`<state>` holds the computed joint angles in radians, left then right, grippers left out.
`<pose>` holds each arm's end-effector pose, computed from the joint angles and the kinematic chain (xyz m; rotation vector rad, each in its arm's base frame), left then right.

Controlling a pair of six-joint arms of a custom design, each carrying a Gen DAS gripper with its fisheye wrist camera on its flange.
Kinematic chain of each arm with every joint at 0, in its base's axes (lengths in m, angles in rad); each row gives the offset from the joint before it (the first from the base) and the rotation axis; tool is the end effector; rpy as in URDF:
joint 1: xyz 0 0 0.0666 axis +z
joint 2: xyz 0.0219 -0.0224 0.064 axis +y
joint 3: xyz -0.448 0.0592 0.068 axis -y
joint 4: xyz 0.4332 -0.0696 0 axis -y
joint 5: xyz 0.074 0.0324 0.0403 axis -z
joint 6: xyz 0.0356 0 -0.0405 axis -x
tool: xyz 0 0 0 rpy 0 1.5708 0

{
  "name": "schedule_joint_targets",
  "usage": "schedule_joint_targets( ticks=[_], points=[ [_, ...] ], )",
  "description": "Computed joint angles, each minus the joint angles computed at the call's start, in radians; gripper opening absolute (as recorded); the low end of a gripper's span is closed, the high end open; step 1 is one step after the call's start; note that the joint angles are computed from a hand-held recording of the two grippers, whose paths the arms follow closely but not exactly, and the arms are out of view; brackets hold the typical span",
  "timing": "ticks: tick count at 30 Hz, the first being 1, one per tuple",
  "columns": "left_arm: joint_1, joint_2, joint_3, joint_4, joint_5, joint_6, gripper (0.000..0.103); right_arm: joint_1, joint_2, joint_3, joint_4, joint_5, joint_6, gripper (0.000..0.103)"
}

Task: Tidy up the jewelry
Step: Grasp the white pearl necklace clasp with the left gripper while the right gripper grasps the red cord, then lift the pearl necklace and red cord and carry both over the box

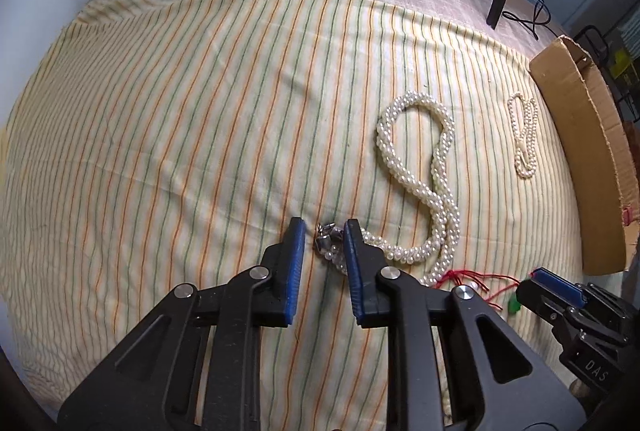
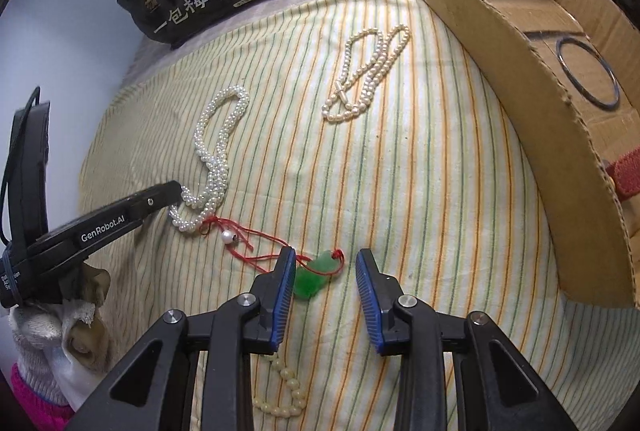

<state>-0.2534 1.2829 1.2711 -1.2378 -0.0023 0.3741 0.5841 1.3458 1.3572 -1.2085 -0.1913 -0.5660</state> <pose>0.4137 -0.1075 0.4703 -0.1713 2.8269 -0.1385 0.3811 0.2595 0.4859 -0.0784 2.8838 0.5288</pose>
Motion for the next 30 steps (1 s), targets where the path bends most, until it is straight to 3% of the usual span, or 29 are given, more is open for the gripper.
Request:
schedule_joint_targets(
  ticks=[2,4,9,21,26,30],
  points=[
    [-0.008,0.000,-0.001,0.009,-0.010,-0.008,0.012,0.015,0.010,0.011,-0.014,0.036,0.023,0.027],
    [-0.017,-0.004,-0.005,0.015,-0.025,-0.016,0.010,0.026,0.014,0.015,-0.022,0.070,0.042,0.017],
    [-0.001,-0.025,-0.015,0.022,-0.016,-0.003,0.008,0.023,0.003,0.011,-0.020,0.104,0.056,0.002],
    [0.093,-0.092,-0.016,0.035,0.081,0.015,0.005,0.021,-0.042,0.014,0.023,0.100,0.047,0.000],
    [0.097,-0.117,-0.003,0.041,0.132,0.017,0.005,0.035,-0.051,0.037,0.053,0.072,0.034,0.000],
    [0.066,-0.114,0.008,0.050,0.129,0.021,0.005,0.051,-0.051,0.050,0.070,0.056,0.033,0.000]
  ],
)
